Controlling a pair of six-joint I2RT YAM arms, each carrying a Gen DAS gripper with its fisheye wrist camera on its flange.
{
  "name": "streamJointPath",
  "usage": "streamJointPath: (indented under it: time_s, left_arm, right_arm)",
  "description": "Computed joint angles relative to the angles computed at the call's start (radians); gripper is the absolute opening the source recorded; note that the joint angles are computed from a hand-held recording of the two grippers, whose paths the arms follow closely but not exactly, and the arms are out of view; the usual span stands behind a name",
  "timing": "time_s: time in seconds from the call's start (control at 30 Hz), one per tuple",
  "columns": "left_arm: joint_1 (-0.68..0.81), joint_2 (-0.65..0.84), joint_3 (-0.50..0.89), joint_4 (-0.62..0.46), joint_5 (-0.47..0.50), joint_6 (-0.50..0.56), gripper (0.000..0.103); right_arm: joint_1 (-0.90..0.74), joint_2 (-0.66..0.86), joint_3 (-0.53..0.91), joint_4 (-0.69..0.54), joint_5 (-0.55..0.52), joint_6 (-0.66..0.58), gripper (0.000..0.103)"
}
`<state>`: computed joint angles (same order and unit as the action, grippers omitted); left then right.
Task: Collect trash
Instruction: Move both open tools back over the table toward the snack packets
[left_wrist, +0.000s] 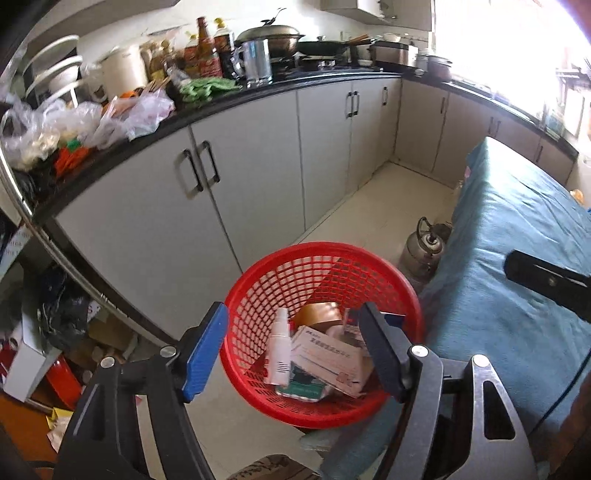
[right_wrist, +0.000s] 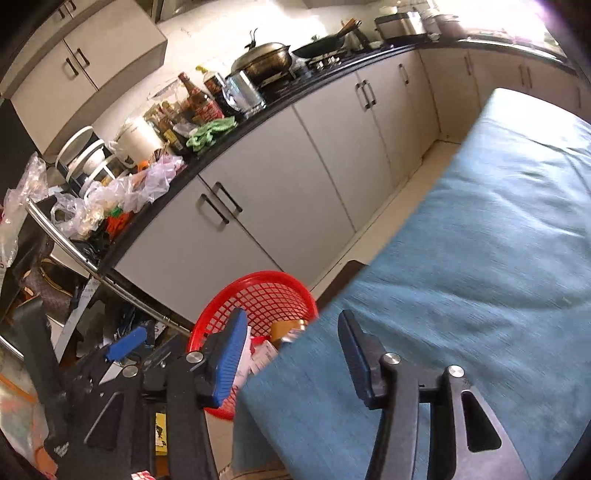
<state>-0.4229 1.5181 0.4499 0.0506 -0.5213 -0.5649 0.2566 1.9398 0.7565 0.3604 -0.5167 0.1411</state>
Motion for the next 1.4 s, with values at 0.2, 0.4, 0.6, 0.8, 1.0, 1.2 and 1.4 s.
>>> streamJointPath:
  time_s: [0.2,0.4,0.6,0.8,1.0,1.2,1.4]
  left_arm:
    - [-0.119,-0.02,0.051,-0.093,-0.07,-0.066,0.072]
    - [-0.22,0.006,0.127,-0.174,-0.129,-0.109,0.073]
    - [-0.312,0.059,0.215,-0.245,-0.178,-0.137,0.074]
    - [-0.378,0.143,0.311,-0.289,-0.197,-0.146,0.074]
    - [-0.428,0.231,0.413,-0.324,-0.195,-0.139,0.074]
    - [-0.466,0.311,0.519,-0.353,-0.189,-0.111,0.074]
    - [-0.502,0.393,0.624,-0.327,-0.12,-0.057,0.074]
  right_arm:
    - [-0.114,-0.149,-0.171,0.056,-0.028,-0.052,0.063]
    - [-0.252,-0.242,-0.261,0.053,-0.089,-0.1,0.064]
    - [-0.419,-0.28,-0.306,0.032,-0.175,-0.161,0.066]
    - [-0.598,-0.252,-0.299,-0.023,-0.242,-0.264,0.067]
    - [-0.784,-0.199,-0.244,-0.124,-0.317,-0.385,0.07]
    - [-0.941,-0.15,-0.176,-0.221,-0.374,-0.482,0.072]
    - [-1.104,-0.082,-0.085,-0.329,-0.419,-0.568,0.072]
